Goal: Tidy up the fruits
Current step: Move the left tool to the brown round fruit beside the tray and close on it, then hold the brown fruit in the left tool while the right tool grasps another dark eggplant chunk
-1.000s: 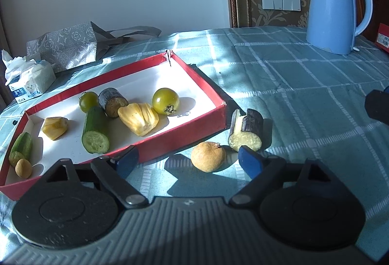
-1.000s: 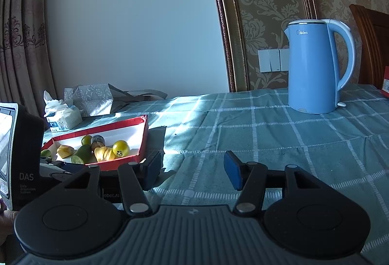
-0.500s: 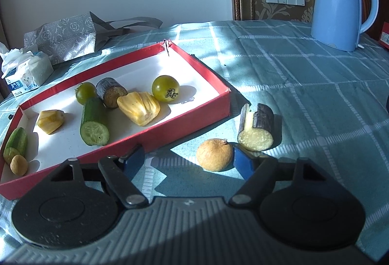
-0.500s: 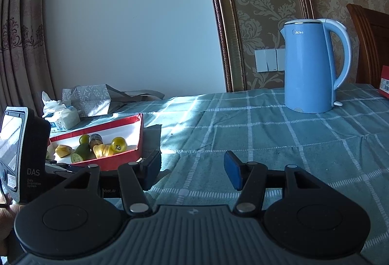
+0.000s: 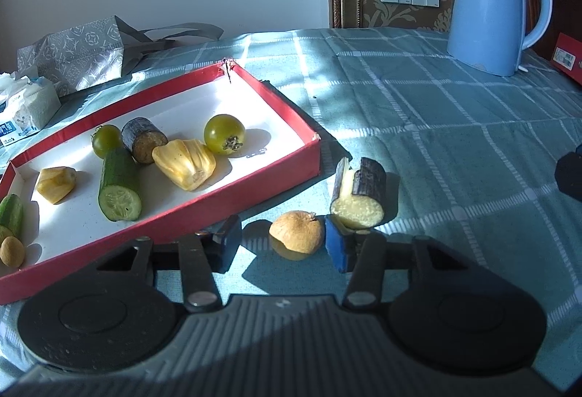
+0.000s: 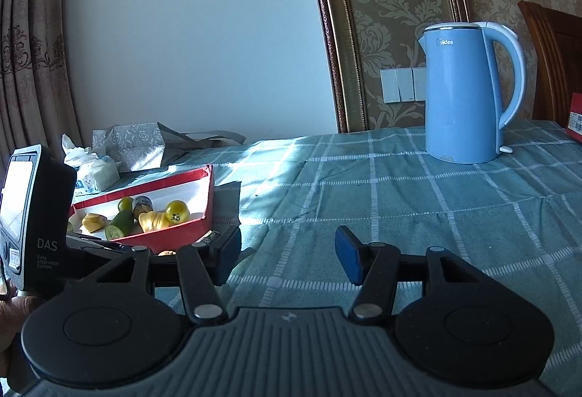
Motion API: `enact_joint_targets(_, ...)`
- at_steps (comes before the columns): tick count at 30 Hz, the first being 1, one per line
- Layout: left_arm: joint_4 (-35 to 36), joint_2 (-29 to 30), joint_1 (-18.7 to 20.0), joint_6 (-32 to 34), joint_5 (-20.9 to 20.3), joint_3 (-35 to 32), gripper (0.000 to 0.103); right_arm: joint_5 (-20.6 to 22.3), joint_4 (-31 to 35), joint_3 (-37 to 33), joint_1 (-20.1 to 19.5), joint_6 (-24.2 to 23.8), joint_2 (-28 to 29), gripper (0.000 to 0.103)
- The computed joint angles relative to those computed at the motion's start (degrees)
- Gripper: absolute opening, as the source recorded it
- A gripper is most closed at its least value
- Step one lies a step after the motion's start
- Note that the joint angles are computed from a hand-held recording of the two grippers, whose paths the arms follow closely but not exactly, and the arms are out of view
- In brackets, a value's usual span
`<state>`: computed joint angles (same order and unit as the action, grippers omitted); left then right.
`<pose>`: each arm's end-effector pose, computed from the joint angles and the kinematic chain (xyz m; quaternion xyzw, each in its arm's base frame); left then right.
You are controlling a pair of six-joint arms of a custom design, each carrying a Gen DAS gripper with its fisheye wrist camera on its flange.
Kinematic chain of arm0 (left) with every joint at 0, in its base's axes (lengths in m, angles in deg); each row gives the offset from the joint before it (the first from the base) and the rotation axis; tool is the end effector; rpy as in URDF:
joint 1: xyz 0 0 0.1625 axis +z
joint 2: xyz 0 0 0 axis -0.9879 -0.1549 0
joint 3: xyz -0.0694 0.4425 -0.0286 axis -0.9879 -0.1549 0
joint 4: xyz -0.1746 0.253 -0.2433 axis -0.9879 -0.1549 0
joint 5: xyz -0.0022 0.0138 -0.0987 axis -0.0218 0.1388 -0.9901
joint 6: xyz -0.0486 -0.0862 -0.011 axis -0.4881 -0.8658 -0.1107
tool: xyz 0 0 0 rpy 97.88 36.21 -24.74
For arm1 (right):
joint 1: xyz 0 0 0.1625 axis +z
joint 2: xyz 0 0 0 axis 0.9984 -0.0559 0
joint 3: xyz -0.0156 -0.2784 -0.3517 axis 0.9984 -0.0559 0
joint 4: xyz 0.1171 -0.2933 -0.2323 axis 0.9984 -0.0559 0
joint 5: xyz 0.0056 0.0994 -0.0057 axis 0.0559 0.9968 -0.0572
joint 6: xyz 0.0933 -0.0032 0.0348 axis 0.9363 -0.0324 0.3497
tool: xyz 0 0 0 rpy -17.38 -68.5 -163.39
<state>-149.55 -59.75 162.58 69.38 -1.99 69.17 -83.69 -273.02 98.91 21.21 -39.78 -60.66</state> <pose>0.1004 -0.6265 0.2919 0.1891 0.8229 -0.3788 0.3790 0.3073 -0.5930 -0.0929 0.2951 -0.8181 0.4682 0.1560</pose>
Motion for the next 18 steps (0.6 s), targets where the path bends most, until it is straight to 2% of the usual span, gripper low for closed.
enact_joint_targets(3, 0.20, -0.18, -0.22, 0.55, -0.18, 0.45, 0.030, -0.07, 0.09, 0.05, 0.03, -0.01, -0.05, 0.056)
enact_joint_targets(12, 3.18, -2.94, 1.17, -3.16, -3.11, 1.52, 0.029, -0.08, 0.02, 0.17, 0.09, -0.17, -0.07, 0.056)
enact_joint_targets(18, -1.95, -4.21, 1.19, 0.53, -2.48, 3.78, 0.029, -0.42, 1.56, -0.25, 0.43, -0.99, 0.10, 0.056)
